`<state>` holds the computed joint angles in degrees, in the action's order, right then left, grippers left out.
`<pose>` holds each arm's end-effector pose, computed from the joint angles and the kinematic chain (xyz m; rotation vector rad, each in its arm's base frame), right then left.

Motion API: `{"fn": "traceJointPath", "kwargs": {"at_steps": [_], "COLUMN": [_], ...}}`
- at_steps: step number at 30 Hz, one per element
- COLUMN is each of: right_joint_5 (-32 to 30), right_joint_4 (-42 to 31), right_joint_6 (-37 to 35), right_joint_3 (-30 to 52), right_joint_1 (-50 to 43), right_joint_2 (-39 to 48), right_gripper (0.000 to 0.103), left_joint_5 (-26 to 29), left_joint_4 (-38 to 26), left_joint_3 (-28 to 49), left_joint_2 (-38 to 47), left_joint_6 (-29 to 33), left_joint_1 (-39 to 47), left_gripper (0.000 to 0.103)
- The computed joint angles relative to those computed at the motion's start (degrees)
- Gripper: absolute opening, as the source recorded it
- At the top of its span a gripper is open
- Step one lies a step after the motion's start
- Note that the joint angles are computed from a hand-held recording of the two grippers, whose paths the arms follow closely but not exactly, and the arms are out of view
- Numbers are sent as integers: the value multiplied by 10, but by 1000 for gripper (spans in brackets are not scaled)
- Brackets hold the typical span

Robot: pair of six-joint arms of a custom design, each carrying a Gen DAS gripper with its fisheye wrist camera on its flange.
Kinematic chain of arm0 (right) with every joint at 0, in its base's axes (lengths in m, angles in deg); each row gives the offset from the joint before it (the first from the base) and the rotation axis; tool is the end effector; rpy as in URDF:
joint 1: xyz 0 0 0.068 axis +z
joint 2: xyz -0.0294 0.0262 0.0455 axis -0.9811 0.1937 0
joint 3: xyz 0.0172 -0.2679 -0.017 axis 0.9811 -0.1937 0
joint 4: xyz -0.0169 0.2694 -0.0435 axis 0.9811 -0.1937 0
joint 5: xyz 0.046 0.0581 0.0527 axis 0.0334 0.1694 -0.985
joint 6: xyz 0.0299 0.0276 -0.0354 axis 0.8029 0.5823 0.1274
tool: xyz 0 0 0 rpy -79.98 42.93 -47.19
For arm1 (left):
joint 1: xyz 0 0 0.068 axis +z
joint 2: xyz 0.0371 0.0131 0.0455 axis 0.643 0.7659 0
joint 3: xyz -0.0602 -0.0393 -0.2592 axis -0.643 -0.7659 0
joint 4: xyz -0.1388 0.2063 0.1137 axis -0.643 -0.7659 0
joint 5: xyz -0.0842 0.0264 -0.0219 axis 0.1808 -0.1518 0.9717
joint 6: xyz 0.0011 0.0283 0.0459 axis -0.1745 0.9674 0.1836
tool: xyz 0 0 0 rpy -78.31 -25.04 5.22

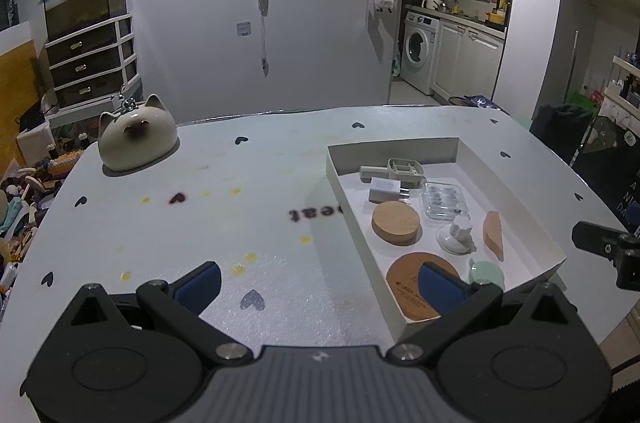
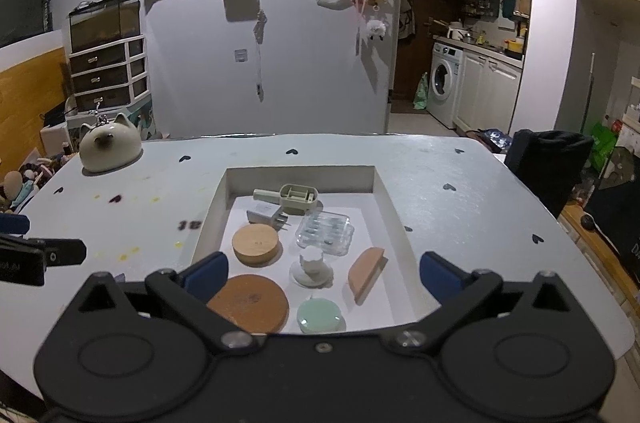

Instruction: Organize rigid objects

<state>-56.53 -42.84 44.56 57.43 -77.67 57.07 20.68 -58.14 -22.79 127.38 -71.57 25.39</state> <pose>0.2172 0.0131 0.2218 -0.3274 2.0997 0.1836 0.1680 -0.0324 0.2356 -0.1839 2.2527 0.0867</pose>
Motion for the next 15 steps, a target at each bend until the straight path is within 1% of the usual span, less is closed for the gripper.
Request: {"fn": "traceJointPath", "kwargs": {"at_steps": [15], "right_joint_5": [0], "right_joint_4": [-5], "right_joint_6": [1], "right_joint_3": [2], "right_joint_1": [5], "right_joint_2": [-3], "right_gripper": [103], "left_joint_5": [-6], "left_joint_4": [-10], "left_joint_3": [-3], "left_joint_2": [-14], "left_joint_6": [-8], "left_joint_1": [1], "left_gripper": [103]}}
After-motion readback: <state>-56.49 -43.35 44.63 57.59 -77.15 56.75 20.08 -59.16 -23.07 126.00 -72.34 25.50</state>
